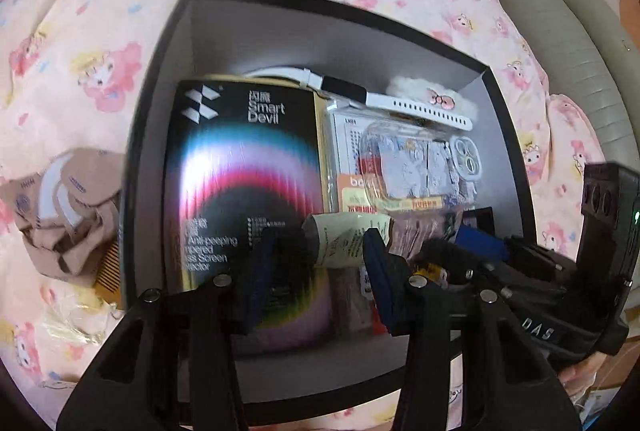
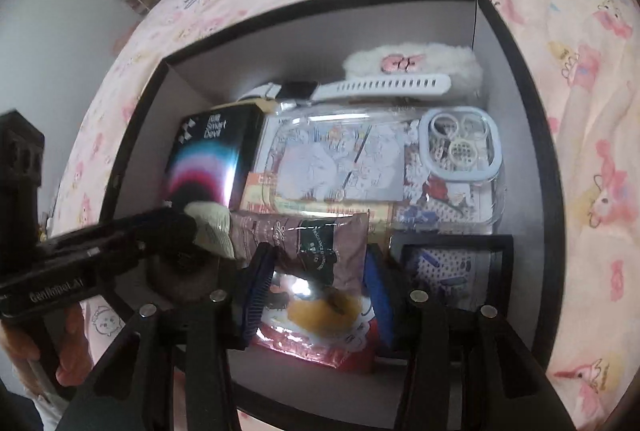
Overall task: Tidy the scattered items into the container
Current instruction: 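Lower the tube into the box and open the right tool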
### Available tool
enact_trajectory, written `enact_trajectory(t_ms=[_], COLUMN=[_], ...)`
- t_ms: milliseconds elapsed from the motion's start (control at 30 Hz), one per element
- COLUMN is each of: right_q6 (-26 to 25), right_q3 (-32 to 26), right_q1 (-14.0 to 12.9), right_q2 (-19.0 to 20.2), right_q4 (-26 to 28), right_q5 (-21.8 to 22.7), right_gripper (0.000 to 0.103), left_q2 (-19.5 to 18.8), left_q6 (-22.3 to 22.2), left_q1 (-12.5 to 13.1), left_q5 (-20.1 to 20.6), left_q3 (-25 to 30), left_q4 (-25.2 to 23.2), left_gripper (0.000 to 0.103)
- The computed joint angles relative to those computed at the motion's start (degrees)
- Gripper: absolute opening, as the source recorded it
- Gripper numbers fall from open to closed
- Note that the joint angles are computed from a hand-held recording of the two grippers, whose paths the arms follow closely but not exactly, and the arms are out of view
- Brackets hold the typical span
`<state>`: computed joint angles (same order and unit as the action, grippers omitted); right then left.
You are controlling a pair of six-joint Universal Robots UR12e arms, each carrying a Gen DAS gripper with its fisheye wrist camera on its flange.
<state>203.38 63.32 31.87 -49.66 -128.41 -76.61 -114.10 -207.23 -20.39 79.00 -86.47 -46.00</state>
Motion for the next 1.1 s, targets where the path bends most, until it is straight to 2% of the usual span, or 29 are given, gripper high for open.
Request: enact_trajectory(t_ms=[100,200,333,433,467,500,567,600,700,833,900,1000,1100], right_q6=[1.04,-1.47,-2.59,-2.84,-2.44,-1.96,-0.9,-0.66,-0.87,-1.4,-1.06,0.08,0.93], right_q3=[2.61,3.4,2.62,2.23,2.26,2.54,2.87,2.93,2.73,2.16,2.11,2.9,3.13], right_q1=[0.23,1.51,1.31,1.48,1.49,1.31,0.79,0.53,0.31,0.66,0.75,0.8,0.8], right_q2=[-1.43,-1.96,-1.45,-1.32,-1.35,-1.57,-1.86,-1.84,-1.61,-1.23,-1.22,-1.65,-1.65], right_q4=[-5.31,-9.23,-7.15,-4.47,-3.99,-3.82,-3.66,-3.62,-2.98,-1.83,-1.56,-3.47,-5.02], right_q5=[-2.56,-8.64,-4.48,-5.48,-6.27,-6.19,-4.28,-2.96,-0.83,-1.58,-2.44,-3.97,-4.51], right_gripper=[0.042,0.041,0.038,0.038,0.038,0.038,0.038,0.038,0.038,0.038,0.038,0.038,0.038], left_q2=[0.8,0.28,-0.81,-0.63,-0.37,-0.01,0.41,0.33,-0.4,-0.79,-0.52,0.66,0.38], left_q6=[-0.38,0.31,-0.69,-0.92,-1.5,-2.63,-3.64,-3.83,-3.75,-1.65,-1.61,-2.87,-3.32], left_q1=[0.05,-0.02,0.04,0.81,0.89,0.71,-0.21,-0.3,0.38,-0.62,-0.39,0.3,0.3], left_q5=[0.11,-0.66,-2.03,-8.81,-9.5,-7.79,-0.2,0.88,-3.15,-1.03,-2.16,-4.84,-3.96], left_q3=[-1.17,-0.98,0.2,-1.07,-1.67,-2.11,-1.88,-1.6,-0.83,0.34,0.16,-1.87,-1.58], left_q4=[3.15,3.53,0.96,3.05,4.42,5.56,5.8,5.29,2.98,0.4,-0.12,3.24,3.16], left_gripper=[0.044,0.044,0.044,0.045,0.045,0.045,0.043,0.043,0.043,0.043,0.044,0.044,0.044])
